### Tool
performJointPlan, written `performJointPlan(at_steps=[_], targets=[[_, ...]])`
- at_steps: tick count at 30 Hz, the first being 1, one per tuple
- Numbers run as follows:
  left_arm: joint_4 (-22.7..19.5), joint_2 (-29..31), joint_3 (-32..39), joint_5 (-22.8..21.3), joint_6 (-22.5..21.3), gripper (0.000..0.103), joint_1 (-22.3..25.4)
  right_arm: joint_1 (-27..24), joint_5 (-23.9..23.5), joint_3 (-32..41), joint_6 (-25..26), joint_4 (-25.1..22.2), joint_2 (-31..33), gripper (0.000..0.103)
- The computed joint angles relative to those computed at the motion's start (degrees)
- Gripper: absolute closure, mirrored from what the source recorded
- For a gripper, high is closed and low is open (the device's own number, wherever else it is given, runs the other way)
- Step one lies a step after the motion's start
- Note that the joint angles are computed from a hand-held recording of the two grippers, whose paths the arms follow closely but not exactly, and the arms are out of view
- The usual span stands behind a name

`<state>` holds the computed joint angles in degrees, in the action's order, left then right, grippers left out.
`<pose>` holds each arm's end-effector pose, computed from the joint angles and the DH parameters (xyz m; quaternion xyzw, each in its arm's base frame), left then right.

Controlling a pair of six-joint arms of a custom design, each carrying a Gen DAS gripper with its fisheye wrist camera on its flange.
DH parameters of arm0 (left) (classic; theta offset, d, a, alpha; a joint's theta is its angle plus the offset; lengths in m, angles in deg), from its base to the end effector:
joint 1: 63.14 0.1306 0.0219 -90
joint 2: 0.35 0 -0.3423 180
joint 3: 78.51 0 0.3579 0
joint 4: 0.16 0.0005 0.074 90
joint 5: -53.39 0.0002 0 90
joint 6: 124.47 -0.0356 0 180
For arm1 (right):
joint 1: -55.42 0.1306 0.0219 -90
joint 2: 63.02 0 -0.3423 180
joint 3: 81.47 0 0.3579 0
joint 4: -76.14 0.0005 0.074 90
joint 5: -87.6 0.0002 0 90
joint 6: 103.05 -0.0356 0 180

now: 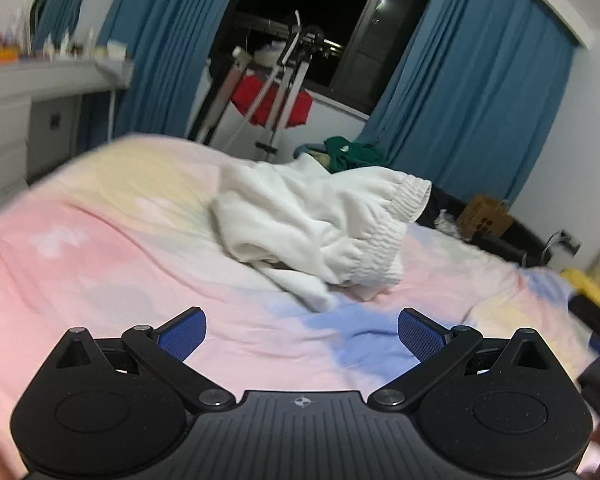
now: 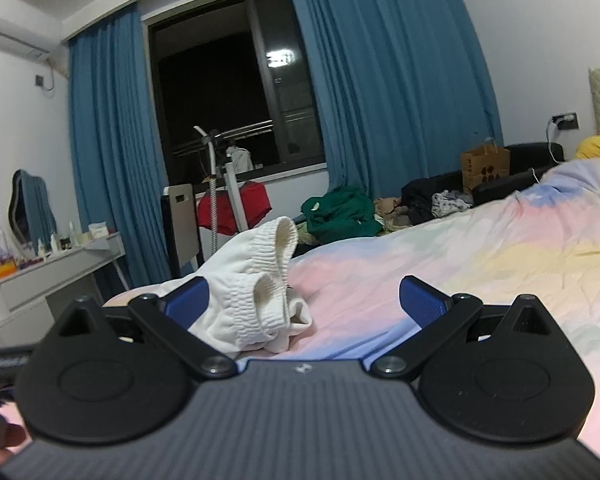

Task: Fold clothes
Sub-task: 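Move both grippers toward the white sweatpants cuffs on the bed, then grasp one elastic cuff with the left gripper while the right gripper grasps the other cuff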

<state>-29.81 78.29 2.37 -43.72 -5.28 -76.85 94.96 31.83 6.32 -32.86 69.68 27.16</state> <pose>0.3983 -0.0932 0.4297 -0.1468 0.8408 -0.1403 0.5019 0.3853 0.2915 0.4419 0.0642 0.7480 0.1135 0.6508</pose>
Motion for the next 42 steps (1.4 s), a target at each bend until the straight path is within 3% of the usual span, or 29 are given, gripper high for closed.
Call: performJointPlan(at_steps=[6,8,11,15,21,22,24,26,31,37,40,42], targets=[[3.1,14.2,11.6,8.3,9.8,0.001,1.8,-2.6,-2.3,-0.4,-7.3,-1.7,-0.2,0.000],[2.8,19.6,17.3,8.9,10.5,0.003,1.6,-3.3,-2.6,-0.5,-9.5,-2.3,0.0,0.000],[-0.8,27.9,28.0,5.9,4.1,0.003,0.0,-4.5,-3.6,-0.6,-13.0,-3.3,0.4,0.000],[-9.8,39.2,43.7,-3.9,-9.5,0.006,-3.1,-6.3,-4.9,-0.1,-16.7,-4.0,1.8,0.000],[-15.4,51.6,59.1,-13.4,-15.6,0.015,-5.1,-8.6,-6.0,2.2,-20.2,-5.3,5.2,0.000],[-14.4,52.2,59.5,-14.6,-15.7,0.018,-5.4,-8.9,-6.2,2.4,-20.4,-5.5,5.6,0.000],[-11.1,52.3,58.7,-17.0,-15.5,0.029,-6.1,-9.1,-5.7,2.6,-20.2,-6.0,6.1,0.000],[-7.4,50.7,55.6,-19.1,-16.2,0.051,-7.0,-9.6,-5.2,2.7,-20.6,-6.4,6.4,0.000],[-0.7,44.0,46.0,-21.8,-17.2,0.077,-7.9,-9.9,-5.2,1.9,-20.8,-5.8,6.0,0.000],[10.2,29.7,27.9,-21.0,-23.4,0.086,-7.3,-9.6,-8.5,2.5,-16.5,-5.5,6.5,0.000],[11.7,21.7,20.6,-19.4,-23.6,0.088,-6.2,-9.1,-9.2,2.3,-14.1,-4.4,6.1,0.000],[11.1,16.1,16.3,-17.6,-23.4,0.088,-5.0,-8.5,-9.0,0.5,-12.1,-0.5,4.8,0.000]])
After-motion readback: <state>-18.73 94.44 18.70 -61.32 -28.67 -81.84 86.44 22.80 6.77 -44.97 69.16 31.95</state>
